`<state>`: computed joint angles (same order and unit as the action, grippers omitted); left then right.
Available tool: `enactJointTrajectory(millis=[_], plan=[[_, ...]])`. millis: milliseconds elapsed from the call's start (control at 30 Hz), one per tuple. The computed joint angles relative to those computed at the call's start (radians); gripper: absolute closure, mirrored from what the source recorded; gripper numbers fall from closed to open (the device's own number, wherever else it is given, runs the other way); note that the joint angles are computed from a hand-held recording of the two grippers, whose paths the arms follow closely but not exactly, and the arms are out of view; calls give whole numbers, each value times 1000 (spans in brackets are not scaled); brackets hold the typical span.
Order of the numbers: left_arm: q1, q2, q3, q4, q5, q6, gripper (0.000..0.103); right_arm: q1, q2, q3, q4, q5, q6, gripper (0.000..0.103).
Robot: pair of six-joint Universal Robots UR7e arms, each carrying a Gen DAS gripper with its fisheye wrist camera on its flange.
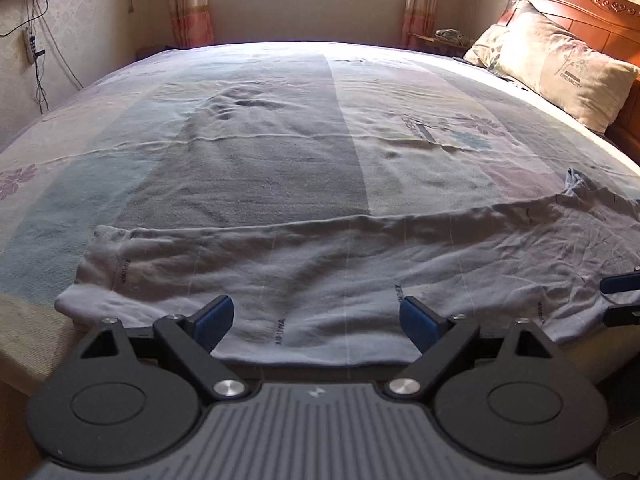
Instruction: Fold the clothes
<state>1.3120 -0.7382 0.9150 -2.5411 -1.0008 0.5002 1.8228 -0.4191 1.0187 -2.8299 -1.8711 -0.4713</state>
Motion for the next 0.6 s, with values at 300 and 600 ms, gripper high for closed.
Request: enactJointTrajectory(millis=[300, 600], plan=[[38, -14, -60, 132, -60, -160, 12, -7, -12, 36, -54, -44, -7, 35], [35, -7, -86, 94, 34, -151, 12, -7, -9, 43, -66, -44, -36, 26]])
